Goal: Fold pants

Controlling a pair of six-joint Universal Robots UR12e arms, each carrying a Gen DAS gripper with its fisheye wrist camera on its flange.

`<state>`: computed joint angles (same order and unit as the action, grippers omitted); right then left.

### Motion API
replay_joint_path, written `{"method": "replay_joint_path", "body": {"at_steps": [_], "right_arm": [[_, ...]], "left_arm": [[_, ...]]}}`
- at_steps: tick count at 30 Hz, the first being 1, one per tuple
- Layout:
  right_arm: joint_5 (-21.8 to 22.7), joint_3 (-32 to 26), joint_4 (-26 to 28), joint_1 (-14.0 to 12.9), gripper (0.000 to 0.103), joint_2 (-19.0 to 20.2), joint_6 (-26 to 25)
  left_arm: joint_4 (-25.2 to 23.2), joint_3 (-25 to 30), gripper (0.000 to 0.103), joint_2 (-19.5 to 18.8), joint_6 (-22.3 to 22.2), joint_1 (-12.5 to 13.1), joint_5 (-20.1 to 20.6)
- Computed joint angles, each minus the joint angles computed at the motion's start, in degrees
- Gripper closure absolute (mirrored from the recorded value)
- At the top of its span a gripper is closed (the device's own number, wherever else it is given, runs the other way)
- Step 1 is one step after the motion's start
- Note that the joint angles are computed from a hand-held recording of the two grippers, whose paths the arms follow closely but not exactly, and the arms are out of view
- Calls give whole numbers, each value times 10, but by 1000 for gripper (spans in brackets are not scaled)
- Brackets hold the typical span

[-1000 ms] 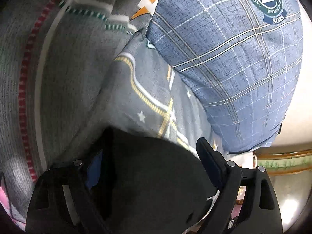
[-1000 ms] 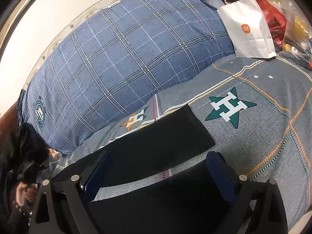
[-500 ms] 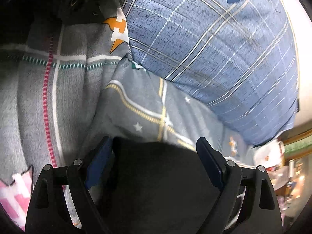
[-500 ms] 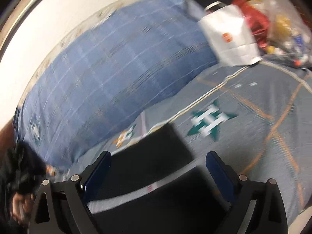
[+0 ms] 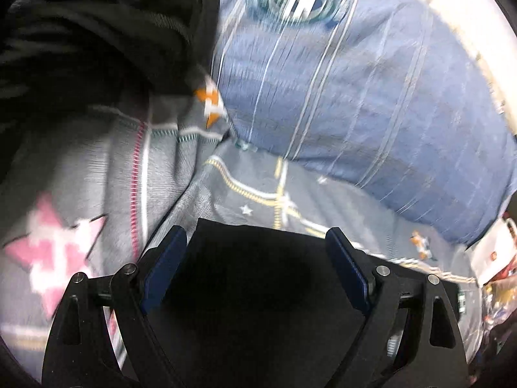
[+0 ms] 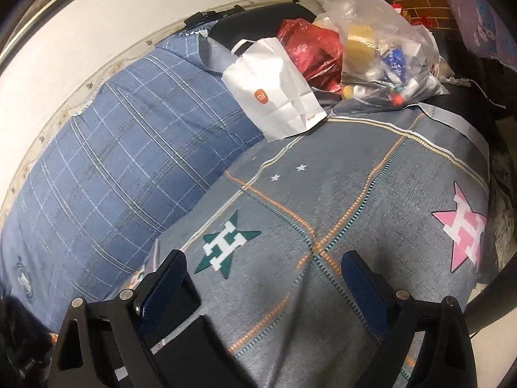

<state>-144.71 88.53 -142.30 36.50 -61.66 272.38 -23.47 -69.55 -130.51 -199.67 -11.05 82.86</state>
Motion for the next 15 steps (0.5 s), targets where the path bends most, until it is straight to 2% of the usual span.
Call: {"method": "replay_joint_path", "body": {"at_steps": [3, 5, 8, 10, 13, 15], "right_arm": [[-12, -29, 5, 4, 7, 17, -18], [-2, -62, 11, 3, 7, 36, -50], [26, -127, 26, 0, 7, 74, -133], [44, -169, 39, 1, 8, 98, -179], [31, -240, 110, 11, 8, 134, -233], [17, -278, 154, 16, 8, 153, -259]], "left_arm": [[85, -76, 15, 43, -66, 3, -38], [110, -119, 15, 70, -93, 5, -57], [117, -159, 15, 99, -63, 4, -63], [135, -181, 15, 114, -20, -1, -35], [193, -211, 15, 123, 14, -6, 0], [211, -227, 15, 128, 23, -5, 3]]}}
